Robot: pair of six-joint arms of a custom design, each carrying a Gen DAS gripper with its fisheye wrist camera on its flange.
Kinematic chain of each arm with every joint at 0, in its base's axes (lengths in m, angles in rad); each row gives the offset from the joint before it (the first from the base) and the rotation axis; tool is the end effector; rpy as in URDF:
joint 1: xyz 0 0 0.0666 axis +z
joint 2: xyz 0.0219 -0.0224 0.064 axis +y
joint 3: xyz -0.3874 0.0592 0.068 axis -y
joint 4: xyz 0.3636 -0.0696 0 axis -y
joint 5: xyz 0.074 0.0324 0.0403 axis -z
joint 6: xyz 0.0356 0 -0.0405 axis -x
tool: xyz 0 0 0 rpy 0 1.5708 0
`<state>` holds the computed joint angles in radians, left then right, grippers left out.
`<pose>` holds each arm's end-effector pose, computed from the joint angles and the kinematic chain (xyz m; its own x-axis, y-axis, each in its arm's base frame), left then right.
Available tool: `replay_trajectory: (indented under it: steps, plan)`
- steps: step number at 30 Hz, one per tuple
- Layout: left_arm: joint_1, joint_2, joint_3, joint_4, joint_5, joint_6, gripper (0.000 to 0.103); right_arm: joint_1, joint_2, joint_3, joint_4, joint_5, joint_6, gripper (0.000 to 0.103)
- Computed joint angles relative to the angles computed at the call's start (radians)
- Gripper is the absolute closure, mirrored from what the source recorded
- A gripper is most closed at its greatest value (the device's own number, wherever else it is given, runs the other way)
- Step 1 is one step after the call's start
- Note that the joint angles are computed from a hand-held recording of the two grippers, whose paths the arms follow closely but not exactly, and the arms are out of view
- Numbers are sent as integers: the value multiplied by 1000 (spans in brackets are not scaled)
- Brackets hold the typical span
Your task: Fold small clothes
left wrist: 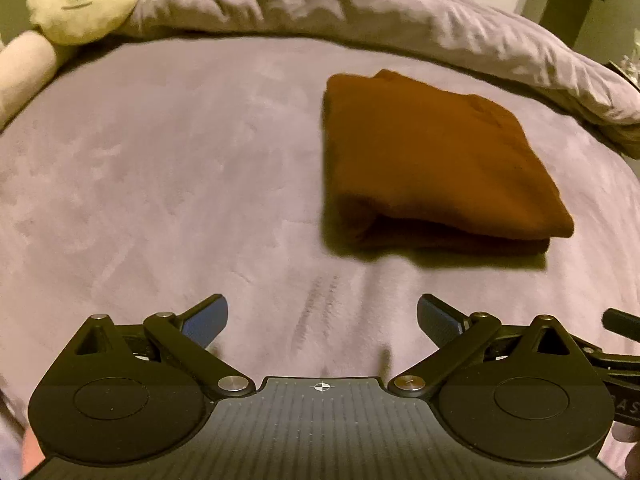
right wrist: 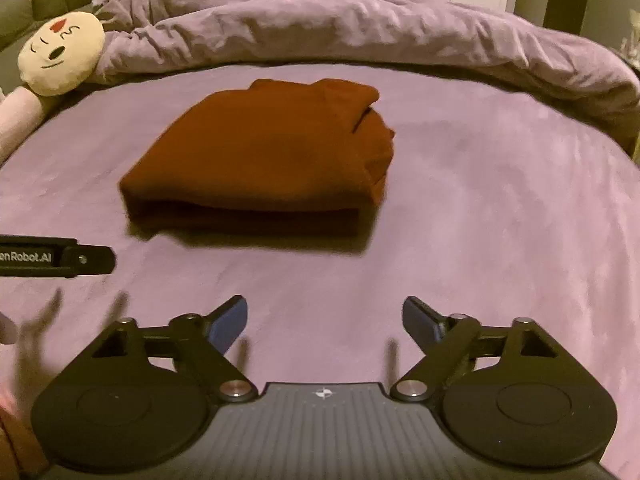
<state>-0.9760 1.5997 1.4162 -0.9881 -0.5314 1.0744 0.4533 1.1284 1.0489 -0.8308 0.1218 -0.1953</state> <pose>0.2943 -0.4035 0.3530 -0.7767 -0.2048 -0.5957 -0.1665 0.9788 -0.1194 0.3139 0.1477 0.3945 -0.7678 -0.1598 -0.6205 -0.2229 0.9745 0.0249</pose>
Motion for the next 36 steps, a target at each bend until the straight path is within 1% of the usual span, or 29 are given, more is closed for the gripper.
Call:
replay_trajectory:
  steps: [1, 4, 6, 8, 11, 14, 17, 20, 27, 36]
  plan:
    - [-1, 0, 3, -7, 2, 1, 0, 4, -4, 5, -17, 10, -9, 5]
    - [-4, -3, 6, -20, 23, 5, 0, 29, 6, 35, -71, 54, -38, 4]
    - [-9, -5, 6, -27, 25, 3, 0, 37, 17, 56, -106, 58, -47, 4]
    - [-16, -5, 14, -34, 24, -4, 0, 46, 13, 62, -123, 56, -55, 4]
    - [-26, -4, 26, -48, 8, -13, 0, 61, 4, 65, -126, 62, -55, 4]
    - [-33, -1, 41, -66, -15, -17, 0, 76, 5, 73, -137, 90, -55, 4]
    - [-37, 3, 57, -88, -33, -21, 0, 73, 2, 79, -138, 85, -58, 4]
    - [-36, 1, 59, -90, -30, -24, 0, 69, 2, 87, -144, 86, -68, 4]
    - [-37, 2, 65, -101, -31, -27, 0, 74, 3, 98, -137, 113, -56, 4]
    - [-38, 2, 76, -103, -25, -31, 0, 68, 1, 103, -134, 100, -63, 4]
